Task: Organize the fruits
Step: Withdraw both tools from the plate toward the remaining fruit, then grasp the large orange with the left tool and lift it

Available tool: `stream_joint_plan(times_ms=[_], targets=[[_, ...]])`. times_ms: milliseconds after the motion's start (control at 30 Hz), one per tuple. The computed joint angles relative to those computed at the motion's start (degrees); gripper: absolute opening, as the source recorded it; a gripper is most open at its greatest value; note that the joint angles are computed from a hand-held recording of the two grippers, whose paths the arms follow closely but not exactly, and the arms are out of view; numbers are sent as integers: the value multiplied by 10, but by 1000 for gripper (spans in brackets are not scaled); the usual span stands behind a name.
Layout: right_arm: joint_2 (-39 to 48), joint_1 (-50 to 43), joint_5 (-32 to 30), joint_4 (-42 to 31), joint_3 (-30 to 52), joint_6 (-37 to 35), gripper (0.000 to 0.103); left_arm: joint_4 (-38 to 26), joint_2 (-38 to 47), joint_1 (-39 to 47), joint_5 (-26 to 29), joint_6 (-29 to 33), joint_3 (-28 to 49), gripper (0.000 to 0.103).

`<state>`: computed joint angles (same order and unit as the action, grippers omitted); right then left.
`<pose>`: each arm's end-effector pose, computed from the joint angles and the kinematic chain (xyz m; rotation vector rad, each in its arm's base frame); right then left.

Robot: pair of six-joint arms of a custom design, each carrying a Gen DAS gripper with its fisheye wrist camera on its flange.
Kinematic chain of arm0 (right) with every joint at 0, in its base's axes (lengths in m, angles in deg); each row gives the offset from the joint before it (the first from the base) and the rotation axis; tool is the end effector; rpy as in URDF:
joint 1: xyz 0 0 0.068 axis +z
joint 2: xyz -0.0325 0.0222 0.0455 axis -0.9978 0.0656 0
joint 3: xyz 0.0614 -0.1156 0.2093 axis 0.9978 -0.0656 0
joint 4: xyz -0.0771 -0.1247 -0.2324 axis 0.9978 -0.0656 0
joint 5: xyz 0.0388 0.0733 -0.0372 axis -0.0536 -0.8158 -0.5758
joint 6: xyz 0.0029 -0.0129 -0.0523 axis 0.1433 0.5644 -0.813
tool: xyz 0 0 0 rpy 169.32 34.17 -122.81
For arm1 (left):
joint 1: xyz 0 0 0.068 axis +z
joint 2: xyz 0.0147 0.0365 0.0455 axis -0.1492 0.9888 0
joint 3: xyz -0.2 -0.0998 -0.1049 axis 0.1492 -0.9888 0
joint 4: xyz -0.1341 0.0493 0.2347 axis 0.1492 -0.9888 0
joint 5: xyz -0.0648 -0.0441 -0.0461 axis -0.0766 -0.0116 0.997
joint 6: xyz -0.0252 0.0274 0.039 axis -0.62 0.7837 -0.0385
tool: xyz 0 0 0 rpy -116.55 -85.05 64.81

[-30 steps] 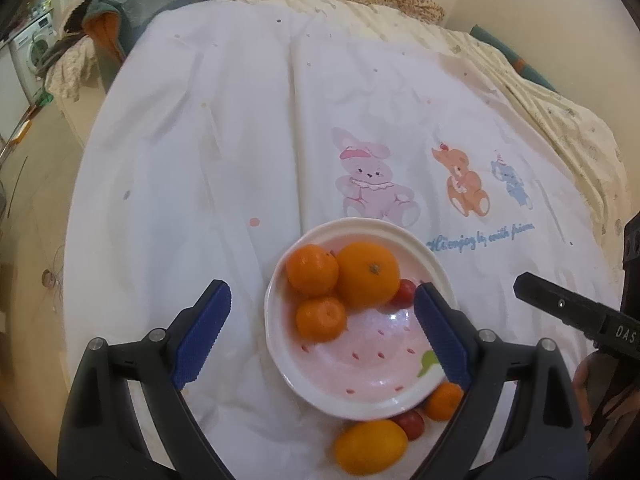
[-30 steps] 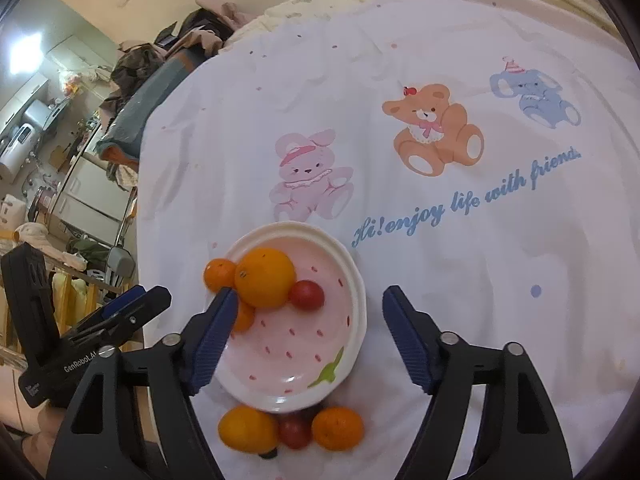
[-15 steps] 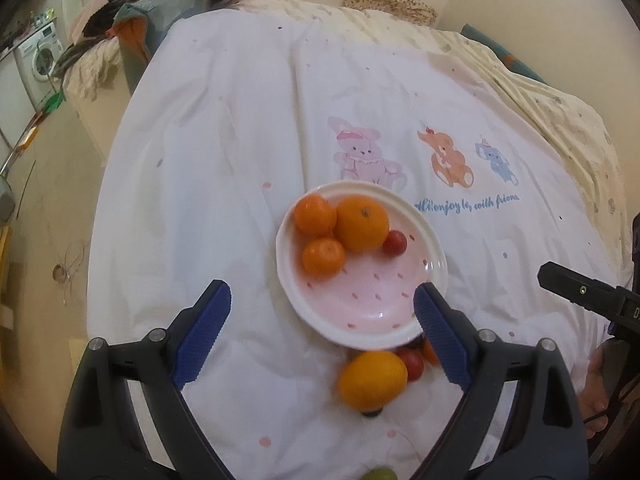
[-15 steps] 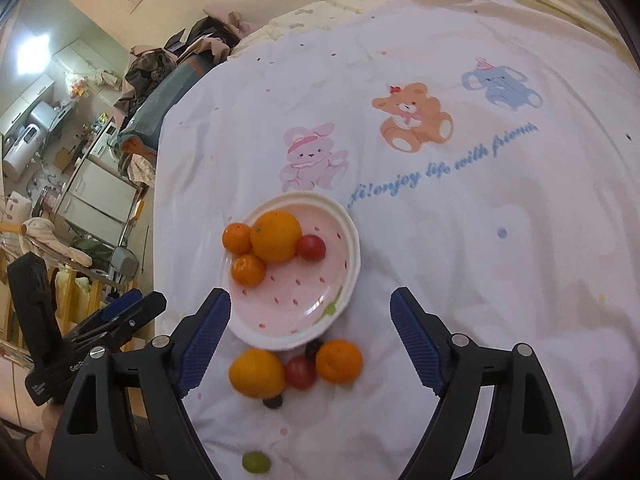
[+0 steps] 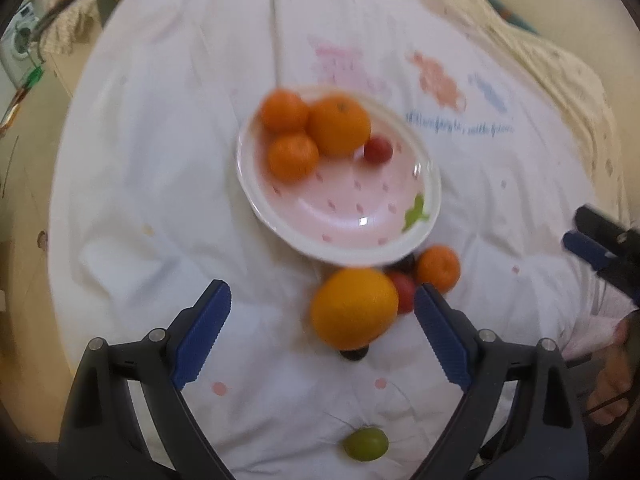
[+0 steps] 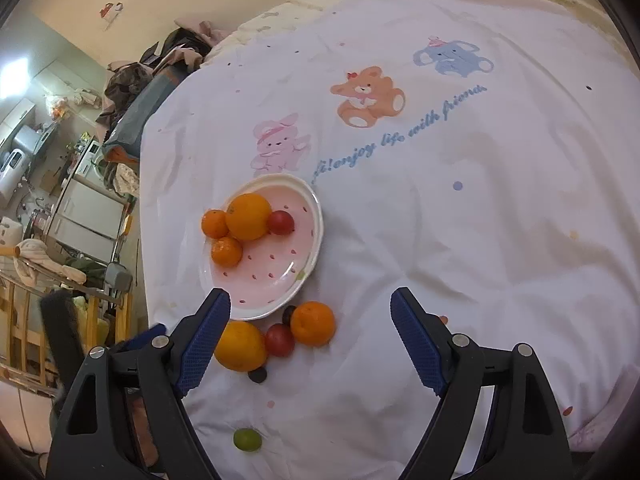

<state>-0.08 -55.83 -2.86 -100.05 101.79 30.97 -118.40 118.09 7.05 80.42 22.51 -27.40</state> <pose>0.1980 0.1138 0.1562 0.5686 2.5161 0.5304 0.2763 0.0643 0.1225 0.4171 2.7819 -0.3594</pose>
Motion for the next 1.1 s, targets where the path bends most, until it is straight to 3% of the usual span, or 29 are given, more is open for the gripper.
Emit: stream_joint_plan(times_ms=[333, 500, 833, 1100], targets=[[-23, -25, -15, -10, -23, -13, 85, 32, 57, -49, -41, -47, -8, 85], [-27, -34, -20, -10, -27, -14, 85, 18, 64, -57, -25, -42, -1, 57], [-15, -29, -15, -9, -18, -17, 85, -21, 20, -45, -26, -13, -7, 52], [11, -17, -8, -2, -4, -9, 85, -91, -37, 25, -2, 41, 14, 52]])
